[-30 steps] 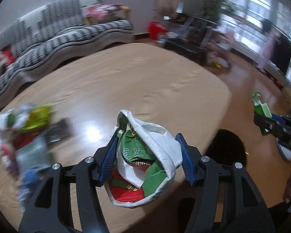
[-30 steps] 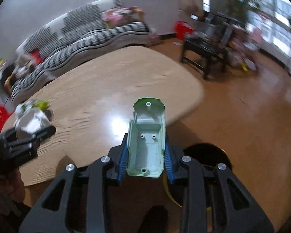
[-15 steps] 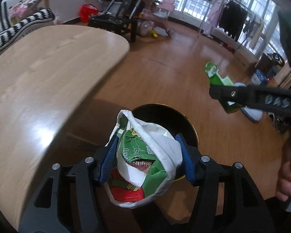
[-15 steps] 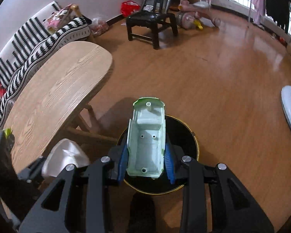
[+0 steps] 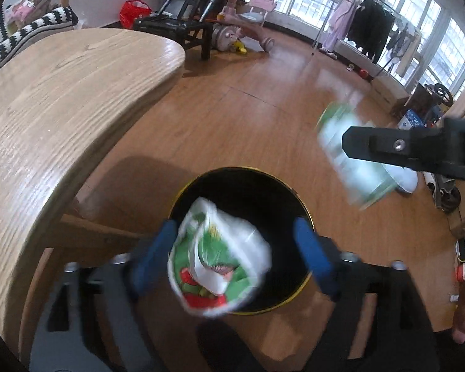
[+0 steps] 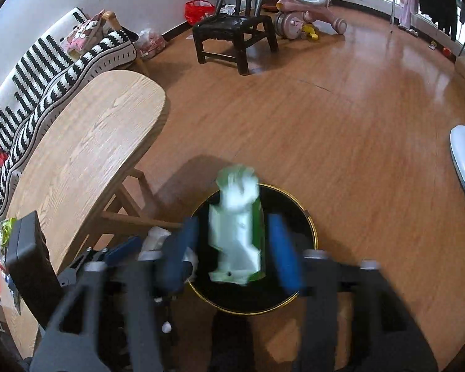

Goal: Collect trash
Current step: 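Carry both items to the black bin and open both tools over it, then swing both tools back over the table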

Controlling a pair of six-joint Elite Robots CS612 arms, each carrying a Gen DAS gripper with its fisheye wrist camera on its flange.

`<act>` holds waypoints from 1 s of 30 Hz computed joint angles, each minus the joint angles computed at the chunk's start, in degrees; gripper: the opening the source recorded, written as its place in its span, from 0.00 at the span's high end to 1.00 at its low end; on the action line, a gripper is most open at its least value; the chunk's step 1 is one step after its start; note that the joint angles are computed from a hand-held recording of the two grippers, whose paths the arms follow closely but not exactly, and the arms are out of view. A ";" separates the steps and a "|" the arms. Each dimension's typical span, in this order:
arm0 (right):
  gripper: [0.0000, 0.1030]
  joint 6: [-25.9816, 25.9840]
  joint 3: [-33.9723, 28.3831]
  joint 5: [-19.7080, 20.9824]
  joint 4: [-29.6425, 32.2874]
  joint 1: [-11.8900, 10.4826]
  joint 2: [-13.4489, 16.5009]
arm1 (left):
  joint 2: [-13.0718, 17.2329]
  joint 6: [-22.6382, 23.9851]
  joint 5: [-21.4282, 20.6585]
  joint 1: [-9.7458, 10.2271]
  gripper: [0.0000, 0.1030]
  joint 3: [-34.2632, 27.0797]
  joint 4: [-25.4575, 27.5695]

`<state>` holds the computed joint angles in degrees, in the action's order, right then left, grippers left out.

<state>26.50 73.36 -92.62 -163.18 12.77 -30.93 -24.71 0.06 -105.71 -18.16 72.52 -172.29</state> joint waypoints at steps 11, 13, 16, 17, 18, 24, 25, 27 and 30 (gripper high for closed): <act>0.16 -2.98 -1.60 -0.31 -4.06 1.96 0.25 | -5.30 1.54 1.95 2.17 0.10 7.26 -3.91; 0.14 -4.69 -2.81 -0.24 -4.61 2.86 0.59 | -7.72 1.70 3.90 3.52 0.10 10.72 -6.29; 0.11 -7.94 -5.97 0.47 -4.80 4.71 1.64 | -11.12 0.56 7.33 6.21 0.08 15.43 -9.31; 0.11 -9.37 -7.64 1.02 -4.70 5.58 2.27 | -12.04 0.23 8.15 6.94 0.08 16.81 -10.30; 0.10 -10.33 -8.80 1.43 -4.49 6.12 2.71 | -13.25 -0.40 9.61 8.20 0.07 18.85 -12.16; 0.10 -18.25 -20.26 5.83 0.51 10.82 7.50 | -17.29 -3.36 16.72 14.20 0.07 25.88 -18.33; 0.10 -19.15 -22.51 6.79 1.88 11.36 8.48 | -17.75 -3.65 17.53 15.10 0.07 26.78 -18.87; 0.10 -20.97 -27.22 9.17 5.09 12.70 10.61 | -18.34 -4.46 19.03 16.98 0.07 28.44 -20.08; 0.10 -23.10 -33.73 11.90 9.53 14.38 13.63 | -19.10 -5.35 20.17 19.08 0.07 30.06 -19.83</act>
